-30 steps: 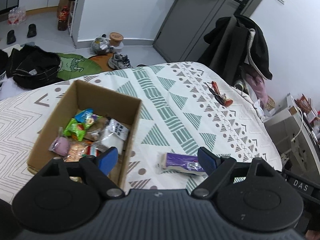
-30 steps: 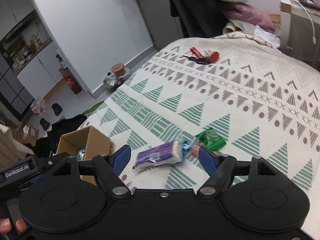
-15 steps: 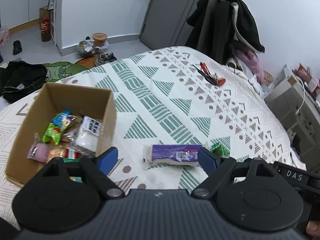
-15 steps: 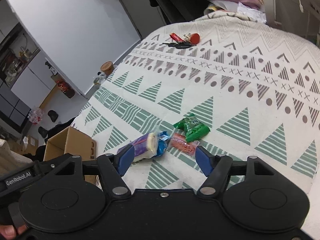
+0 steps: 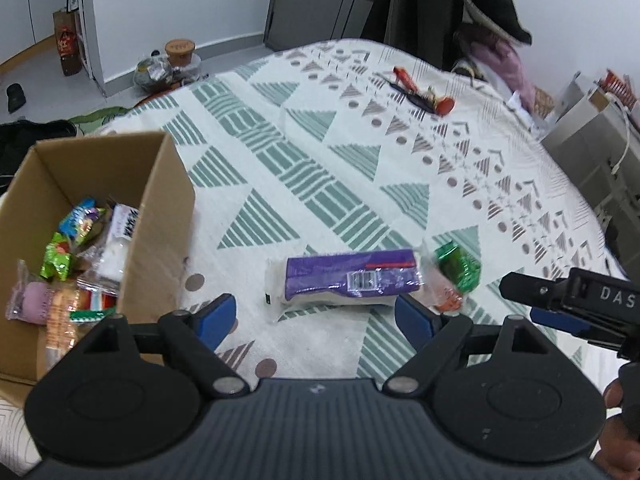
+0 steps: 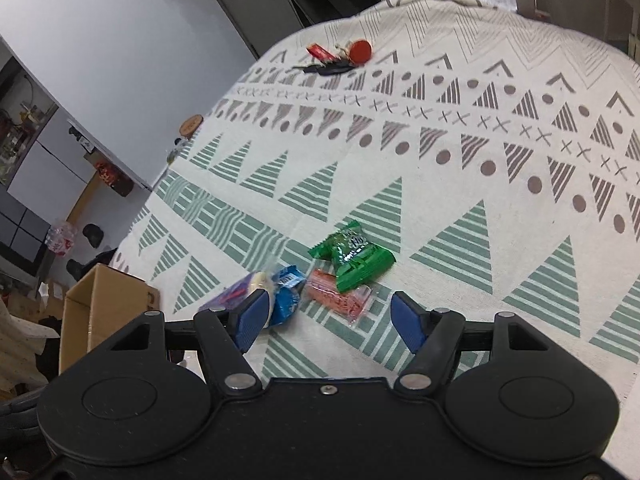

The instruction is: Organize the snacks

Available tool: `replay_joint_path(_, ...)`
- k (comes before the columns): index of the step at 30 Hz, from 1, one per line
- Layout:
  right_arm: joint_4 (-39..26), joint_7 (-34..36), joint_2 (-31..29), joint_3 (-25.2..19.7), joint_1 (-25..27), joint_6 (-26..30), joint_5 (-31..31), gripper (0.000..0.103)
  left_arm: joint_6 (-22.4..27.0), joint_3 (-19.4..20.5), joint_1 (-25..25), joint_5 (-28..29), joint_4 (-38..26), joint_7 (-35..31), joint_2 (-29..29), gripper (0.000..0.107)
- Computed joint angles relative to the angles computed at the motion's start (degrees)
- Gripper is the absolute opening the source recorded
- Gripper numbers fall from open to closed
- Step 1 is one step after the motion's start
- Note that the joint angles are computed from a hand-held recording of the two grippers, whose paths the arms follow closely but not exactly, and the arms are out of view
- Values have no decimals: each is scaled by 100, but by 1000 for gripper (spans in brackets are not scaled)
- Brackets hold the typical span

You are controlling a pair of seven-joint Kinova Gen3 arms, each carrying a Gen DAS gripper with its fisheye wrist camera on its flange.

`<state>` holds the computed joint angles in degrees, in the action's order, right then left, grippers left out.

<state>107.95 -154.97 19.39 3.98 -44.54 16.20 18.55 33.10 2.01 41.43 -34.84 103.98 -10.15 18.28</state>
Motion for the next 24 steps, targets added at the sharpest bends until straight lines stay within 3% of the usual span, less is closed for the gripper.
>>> replay_joint_path(4,-56,332,136,-281,374,-55,-254,67,91,93,-179,273,-252,-424,289,86)
replay_joint_path(12,-162,898,378,-386,670,-110,-736,67,196,87,-353,870,-774,-1428,816,86)
replay_joint_path(17,-252,1121,511,-206,534,-198,-781,67,200,-22,-381,1163,-1054,-1895,1074,86)
replay_joint_path(24,-373,1217,719,127,305,-289,-769,67,277,-305,-319,1251,-1390,-2070,1318,86)
